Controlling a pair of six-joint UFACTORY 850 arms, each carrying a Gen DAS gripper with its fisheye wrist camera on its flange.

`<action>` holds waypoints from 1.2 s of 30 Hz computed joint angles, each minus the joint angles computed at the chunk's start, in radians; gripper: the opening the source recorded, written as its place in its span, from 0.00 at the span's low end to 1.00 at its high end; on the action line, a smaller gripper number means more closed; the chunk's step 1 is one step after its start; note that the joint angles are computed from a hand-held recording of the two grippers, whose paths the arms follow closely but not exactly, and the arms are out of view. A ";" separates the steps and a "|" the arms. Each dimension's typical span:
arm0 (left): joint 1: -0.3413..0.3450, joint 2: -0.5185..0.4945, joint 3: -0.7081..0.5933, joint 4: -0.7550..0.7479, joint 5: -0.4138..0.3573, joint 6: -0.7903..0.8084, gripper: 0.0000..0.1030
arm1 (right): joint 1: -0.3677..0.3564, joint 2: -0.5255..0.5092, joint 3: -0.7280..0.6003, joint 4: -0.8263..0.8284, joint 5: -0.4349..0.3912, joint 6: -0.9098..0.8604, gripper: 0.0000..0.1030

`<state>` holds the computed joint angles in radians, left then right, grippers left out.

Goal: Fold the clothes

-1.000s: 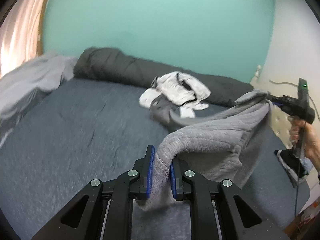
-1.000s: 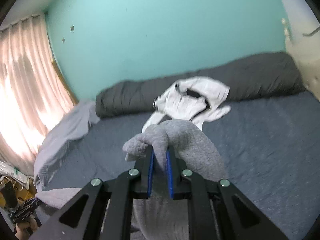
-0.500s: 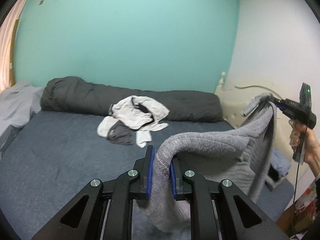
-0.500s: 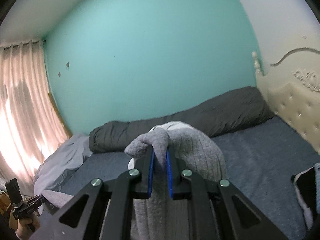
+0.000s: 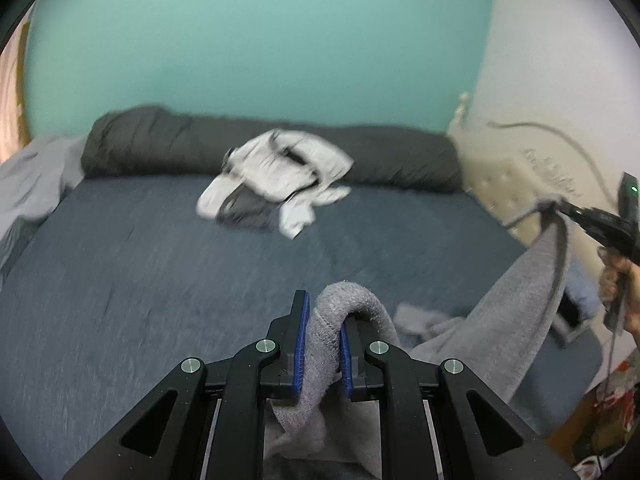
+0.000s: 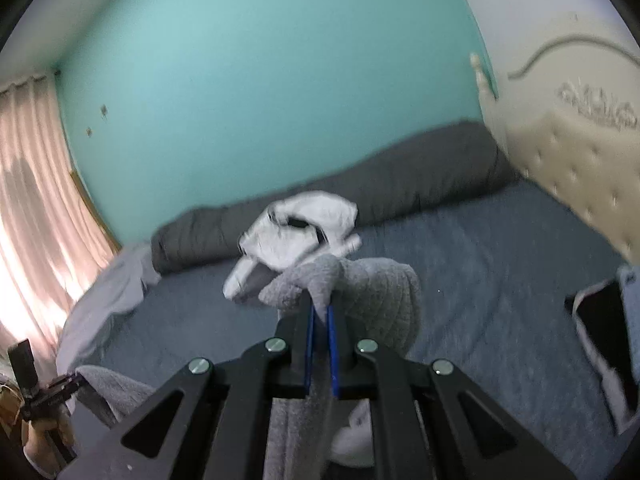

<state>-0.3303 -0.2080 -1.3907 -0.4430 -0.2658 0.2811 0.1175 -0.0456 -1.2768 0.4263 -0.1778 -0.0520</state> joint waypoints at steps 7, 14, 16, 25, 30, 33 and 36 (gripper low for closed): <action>0.086 0.001 0.042 0.052 0.012 -0.093 0.14 | -0.005 -0.065 0.128 0.162 -0.014 -0.094 0.06; 0.132 -0.023 0.048 0.109 -0.006 -0.142 0.14 | -0.036 -0.079 0.275 0.381 0.000 -0.257 0.06; 0.137 -0.028 0.053 0.113 -0.006 -0.150 0.14 | -0.053 -0.071 0.304 0.353 0.006 -0.223 0.06; 0.138 -0.054 0.066 0.194 -0.018 -0.222 0.14 | -0.142 -0.022 0.411 0.077 -0.008 0.031 0.06; 0.131 -0.062 0.086 0.268 -0.021 -0.291 0.14 | -0.175 -0.029 0.436 -0.107 -0.038 0.226 0.06; 0.135 -0.063 0.096 0.278 -0.019 -0.306 0.14 | -0.185 -0.042 0.429 -0.329 -0.108 0.453 0.06; 0.137 -0.060 0.107 0.283 -0.014 -0.304 0.14 | -0.180 -0.032 0.429 -0.506 -0.135 0.611 0.09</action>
